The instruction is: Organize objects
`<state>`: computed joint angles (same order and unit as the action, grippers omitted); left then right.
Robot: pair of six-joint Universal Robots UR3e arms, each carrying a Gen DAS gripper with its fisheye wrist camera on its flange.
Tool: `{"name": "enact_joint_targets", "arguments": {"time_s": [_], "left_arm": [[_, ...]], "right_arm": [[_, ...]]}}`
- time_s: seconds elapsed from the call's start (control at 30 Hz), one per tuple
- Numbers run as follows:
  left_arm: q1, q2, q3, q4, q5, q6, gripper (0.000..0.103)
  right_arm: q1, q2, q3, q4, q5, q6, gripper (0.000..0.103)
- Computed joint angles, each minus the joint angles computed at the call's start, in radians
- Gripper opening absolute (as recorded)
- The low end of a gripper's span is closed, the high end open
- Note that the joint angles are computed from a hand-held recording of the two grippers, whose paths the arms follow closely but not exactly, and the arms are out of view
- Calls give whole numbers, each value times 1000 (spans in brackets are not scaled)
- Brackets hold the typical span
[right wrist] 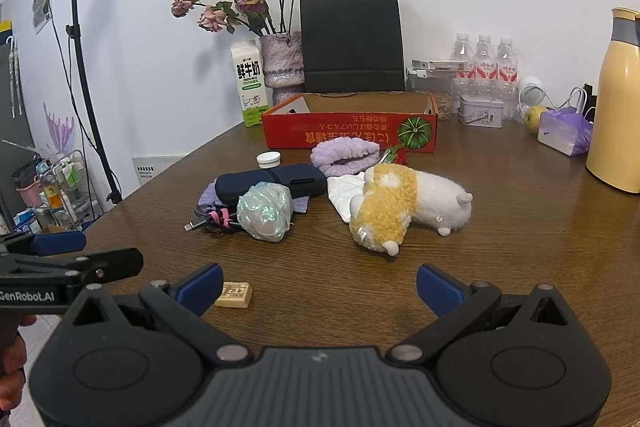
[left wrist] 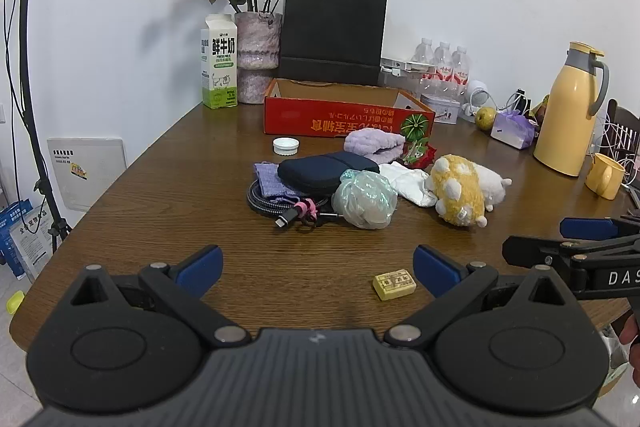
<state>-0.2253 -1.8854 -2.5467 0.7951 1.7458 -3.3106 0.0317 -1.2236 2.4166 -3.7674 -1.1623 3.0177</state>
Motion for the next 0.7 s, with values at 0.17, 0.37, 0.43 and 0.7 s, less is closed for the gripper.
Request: {"name": "enact_joint_targets", "arguments": {"time_s": [0.17, 0.37, 0.43, 0.7], "left_arm": [[0, -16, -2, 21, -4, 0, 103], [-2, -25, -2, 31, -4, -1, 103], [-2, -26, -2, 31, -2, -2, 103], [-9, -44, 2, 52, -4, -2, 103]], "right_arm": [[0, 11, -1, -9, -1, 2, 103], [-20, 16, 22, -32, 16, -6, 103], [-23, 22, 27, -42, 17, -7, 103], [-30, 21, 27, -39, 22, -8, 103]]}}
